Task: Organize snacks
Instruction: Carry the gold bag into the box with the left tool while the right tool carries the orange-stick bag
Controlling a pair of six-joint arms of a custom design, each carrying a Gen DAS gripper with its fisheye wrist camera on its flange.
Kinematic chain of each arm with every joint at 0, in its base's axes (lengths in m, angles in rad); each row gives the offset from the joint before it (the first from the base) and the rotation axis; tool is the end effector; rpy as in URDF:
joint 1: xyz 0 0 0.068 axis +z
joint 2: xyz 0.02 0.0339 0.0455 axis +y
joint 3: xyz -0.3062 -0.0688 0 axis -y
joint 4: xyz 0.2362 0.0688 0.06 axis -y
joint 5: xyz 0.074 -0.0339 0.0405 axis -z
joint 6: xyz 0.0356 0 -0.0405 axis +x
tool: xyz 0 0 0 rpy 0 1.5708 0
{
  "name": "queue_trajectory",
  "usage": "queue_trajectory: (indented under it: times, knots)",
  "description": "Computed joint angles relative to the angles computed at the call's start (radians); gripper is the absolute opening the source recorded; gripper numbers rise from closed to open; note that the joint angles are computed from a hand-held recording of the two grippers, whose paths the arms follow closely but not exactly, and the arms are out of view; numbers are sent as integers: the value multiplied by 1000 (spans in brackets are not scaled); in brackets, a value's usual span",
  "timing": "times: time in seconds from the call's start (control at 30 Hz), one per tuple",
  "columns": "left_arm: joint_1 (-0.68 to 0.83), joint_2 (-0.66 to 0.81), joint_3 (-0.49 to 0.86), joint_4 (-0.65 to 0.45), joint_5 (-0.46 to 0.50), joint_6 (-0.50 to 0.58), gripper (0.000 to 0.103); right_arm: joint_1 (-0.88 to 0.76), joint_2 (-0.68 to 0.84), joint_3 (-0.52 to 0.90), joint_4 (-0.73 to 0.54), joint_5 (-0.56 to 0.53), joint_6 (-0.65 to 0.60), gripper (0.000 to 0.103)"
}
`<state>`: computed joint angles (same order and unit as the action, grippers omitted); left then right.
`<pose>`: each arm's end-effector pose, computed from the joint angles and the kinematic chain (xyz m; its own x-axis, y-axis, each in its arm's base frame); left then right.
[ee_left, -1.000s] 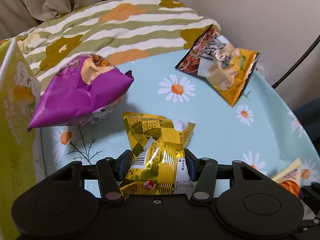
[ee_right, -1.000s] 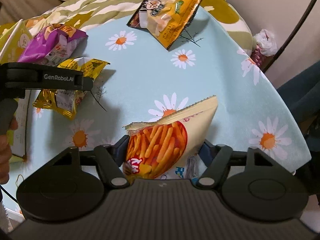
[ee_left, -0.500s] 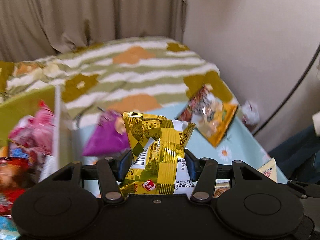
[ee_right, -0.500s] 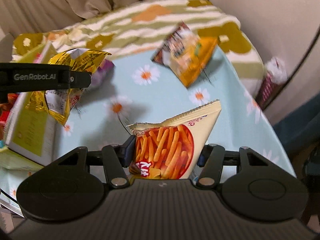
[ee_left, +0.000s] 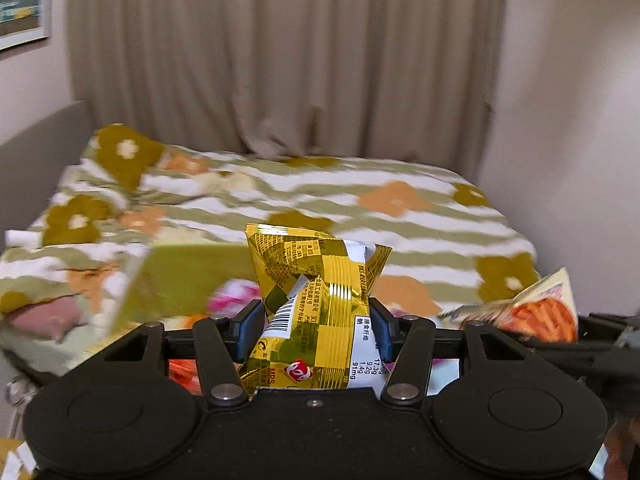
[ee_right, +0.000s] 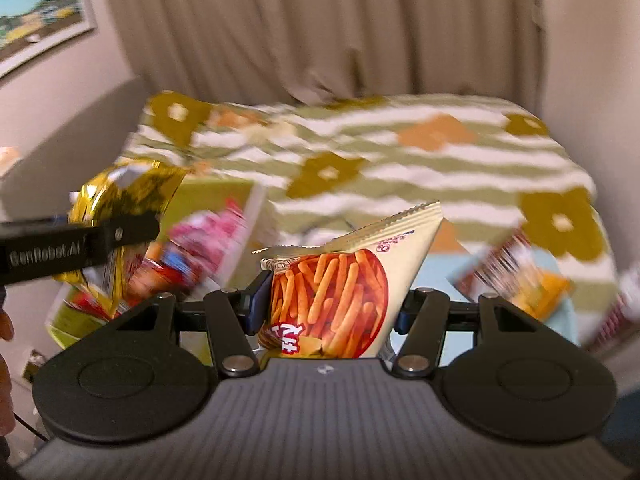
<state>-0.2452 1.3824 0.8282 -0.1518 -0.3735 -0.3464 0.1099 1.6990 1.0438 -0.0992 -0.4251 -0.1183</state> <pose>0.2715 -0.0545 0.2715 -0.5773 -0.1814 -0.7961 -0.2545 0.9664 -0.0357 0.3568 0.0541 0.2480 -0.6289 -0.1776 -0.7569 -0.4762 0.8576 0.1945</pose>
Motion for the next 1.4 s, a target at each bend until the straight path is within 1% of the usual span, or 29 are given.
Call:
queue_trajectory:
  times: [0.1,0.23,0.37,0.43,0.53,0.57,0.63,0.67,0.7,0.77,0.8,0.9,0.97,1.07,1.13,1.27,1.4]
  knots:
    - [123,-15,22,-24,55,46,59,65,61,121,-45,-17,43,72]
    - [288,26,72,-42,159,119,59,163,160,279,-78,16,114,72]
    - [420,125,136,-34,250,198,59,252,264,443,-124,66,166,72]
    - [474,197,185,-41,306,231,59,291,312,523,-151,97,183,72]
    - [518,295,240,-51,370,263,59,335,393,641,-196,143,208,72]
    - [528,324,258,-56,386,272,59,343,409,660,-204,153,212,72]
    - [547,381,293,-66,420,288,61,363,460,732,-241,180,222,72]
    - [554,409,310,-70,436,289,70,368,471,740,-246,189,225,72]
    - [559,429,320,-72,442,287,88,370,486,756,-257,194,228,72]
    - [571,440,302,-33,456,294,102,376,508,776,-271,212,243,72]
    - [575,433,281,-11,462,301,102,377,517,784,-277,218,250,72]
    - [588,404,240,6,482,316,102,376,521,779,-281,225,265,72]
    - [600,361,185,59,499,326,102,375,521,773,-277,224,276,73]
    - [610,285,105,127,493,331,102,372,518,768,-280,210,301,73]
    - [619,263,89,134,494,333,103,379,519,775,-287,212,304,74]
    - [653,252,75,131,529,327,103,399,543,824,-310,221,311,74]
    - [666,254,67,136,509,321,103,418,594,891,-334,206,319,75]
